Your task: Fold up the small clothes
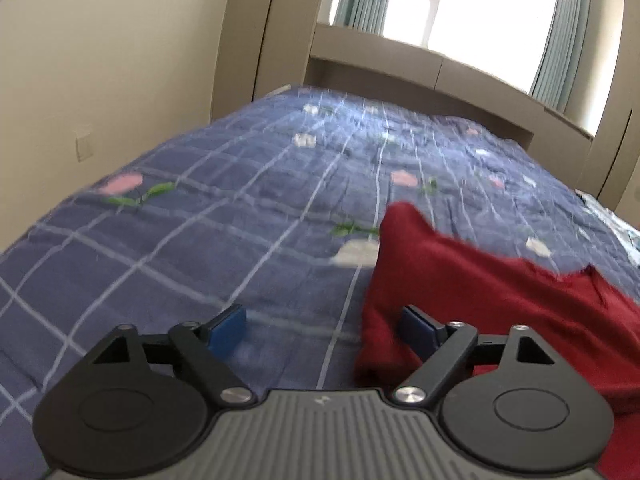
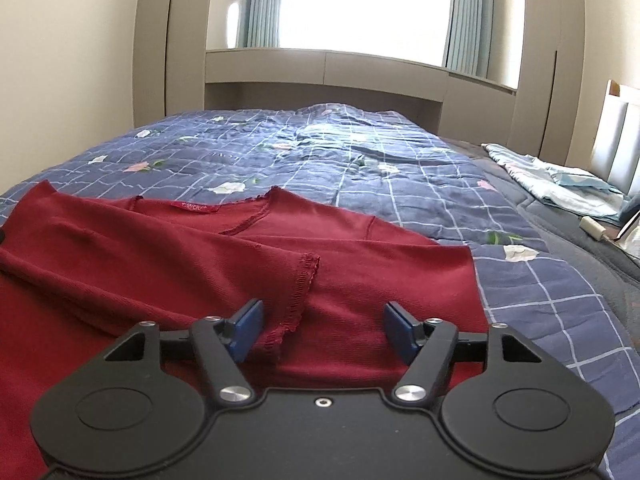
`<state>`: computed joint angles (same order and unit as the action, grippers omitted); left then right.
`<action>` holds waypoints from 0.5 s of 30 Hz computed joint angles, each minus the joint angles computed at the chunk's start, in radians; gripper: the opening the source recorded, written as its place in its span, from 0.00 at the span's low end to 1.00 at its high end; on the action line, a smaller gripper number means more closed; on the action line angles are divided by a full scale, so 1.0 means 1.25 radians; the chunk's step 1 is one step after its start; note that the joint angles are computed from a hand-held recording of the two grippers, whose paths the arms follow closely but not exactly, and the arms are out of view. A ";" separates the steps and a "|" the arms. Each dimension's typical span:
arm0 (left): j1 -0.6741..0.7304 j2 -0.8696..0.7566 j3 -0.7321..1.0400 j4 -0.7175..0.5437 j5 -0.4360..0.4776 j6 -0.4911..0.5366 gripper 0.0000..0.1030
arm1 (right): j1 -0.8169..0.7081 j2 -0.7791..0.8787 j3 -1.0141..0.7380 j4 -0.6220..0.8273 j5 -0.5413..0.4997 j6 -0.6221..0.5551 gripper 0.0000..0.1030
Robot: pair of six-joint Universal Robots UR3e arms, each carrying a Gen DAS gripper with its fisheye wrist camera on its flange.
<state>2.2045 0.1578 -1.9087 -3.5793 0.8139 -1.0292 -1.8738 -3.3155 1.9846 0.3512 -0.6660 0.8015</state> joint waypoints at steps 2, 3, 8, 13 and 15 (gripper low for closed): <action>0.021 -0.009 0.042 -0.064 -0.003 0.038 0.92 | 0.019 -0.005 0.018 -0.020 0.024 0.018 0.82; 0.039 -0.013 0.078 -0.109 0.005 0.057 0.92 | 0.033 -0.010 0.028 -0.037 0.040 0.034 0.86; 0.142 -0.018 0.324 -0.332 0.037 0.073 0.91 | 0.075 -0.045 0.044 -0.081 0.088 0.080 0.98; 0.172 0.000 0.443 -0.380 0.032 0.048 0.90 | 0.045 -0.073 -0.012 -0.037 0.065 0.069 0.99; 0.167 0.007 0.448 -0.369 0.018 0.040 0.90 | 0.042 -0.080 -0.021 -0.030 0.062 0.068 0.99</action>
